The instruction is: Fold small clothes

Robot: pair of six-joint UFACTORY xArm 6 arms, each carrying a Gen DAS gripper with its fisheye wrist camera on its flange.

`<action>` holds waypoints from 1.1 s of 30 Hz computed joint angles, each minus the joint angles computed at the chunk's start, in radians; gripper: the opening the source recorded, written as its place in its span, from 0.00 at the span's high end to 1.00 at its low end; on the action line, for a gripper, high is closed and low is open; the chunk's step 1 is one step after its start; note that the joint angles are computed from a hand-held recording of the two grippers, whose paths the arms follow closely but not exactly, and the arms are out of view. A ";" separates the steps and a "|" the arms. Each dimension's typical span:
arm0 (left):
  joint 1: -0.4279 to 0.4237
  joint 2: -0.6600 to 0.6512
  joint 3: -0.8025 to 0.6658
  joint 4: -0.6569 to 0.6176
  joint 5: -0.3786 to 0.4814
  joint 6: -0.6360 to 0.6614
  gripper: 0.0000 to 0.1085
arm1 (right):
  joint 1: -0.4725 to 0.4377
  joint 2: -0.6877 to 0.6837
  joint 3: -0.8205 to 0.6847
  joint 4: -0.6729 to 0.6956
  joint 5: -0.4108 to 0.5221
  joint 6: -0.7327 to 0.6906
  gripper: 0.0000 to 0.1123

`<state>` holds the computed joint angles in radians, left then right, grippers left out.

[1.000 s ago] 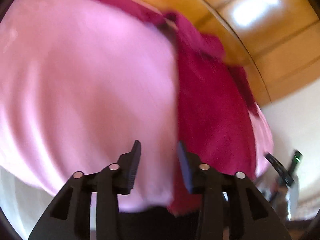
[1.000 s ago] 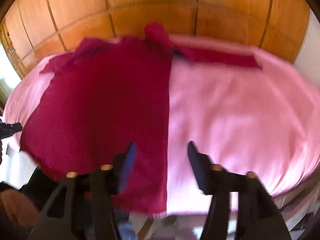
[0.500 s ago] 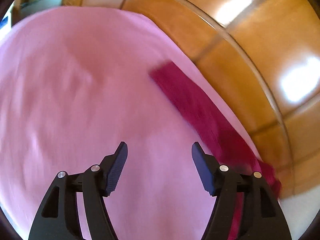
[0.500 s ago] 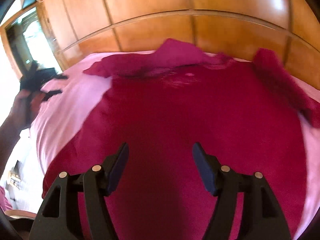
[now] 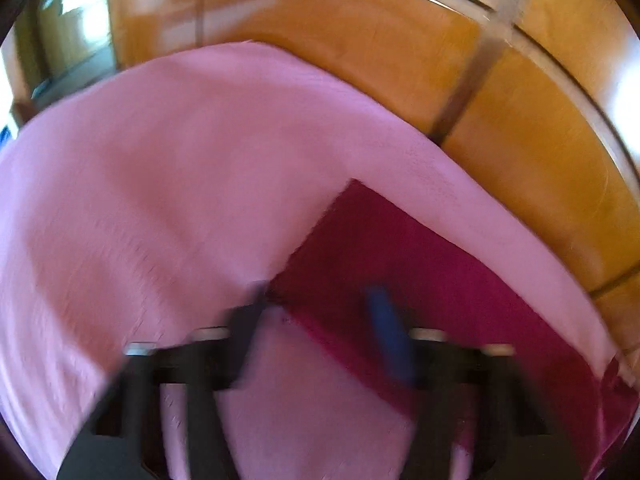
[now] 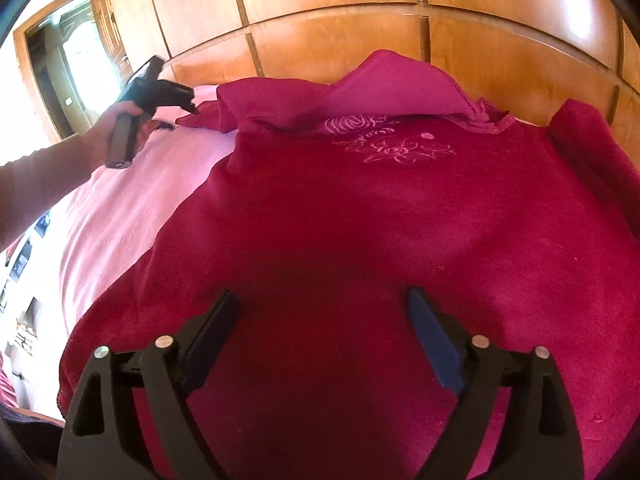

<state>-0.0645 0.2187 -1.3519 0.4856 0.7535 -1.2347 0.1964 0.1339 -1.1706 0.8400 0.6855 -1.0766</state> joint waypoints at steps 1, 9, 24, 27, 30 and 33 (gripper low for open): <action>-0.003 0.006 -0.011 0.004 0.006 0.016 0.92 | 0.003 0.002 -0.002 -0.004 -0.002 0.003 0.21; 0.034 -0.250 0.215 0.270 0.163 -0.349 0.94 | 0.009 0.012 -0.007 -0.001 -0.016 0.009 0.20; -0.179 -0.502 0.515 0.087 -0.170 -0.184 0.74 | -0.032 -0.030 0.012 -0.039 -0.052 0.057 0.20; -0.292 -0.547 0.617 -0.077 -0.400 -0.025 0.74 | -0.095 -0.056 0.029 -0.101 -0.120 0.126 0.20; -0.402 -0.536 0.650 -0.219 -0.496 0.102 0.63 | -0.183 -0.065 0.038 -0.214 -0.182 0.241 0.20; -0.521 -0.508 0.674 -0.412 -0.573 0.239 0.61 | -0.272 -0.089 0.090 -0.399 -0.246 0.380 0.20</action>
<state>-0.5853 -0.2893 -0.6783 0.0733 0.1801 -0.9956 -0.0759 0.0447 -1.0804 0.4411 0.4398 -0.6970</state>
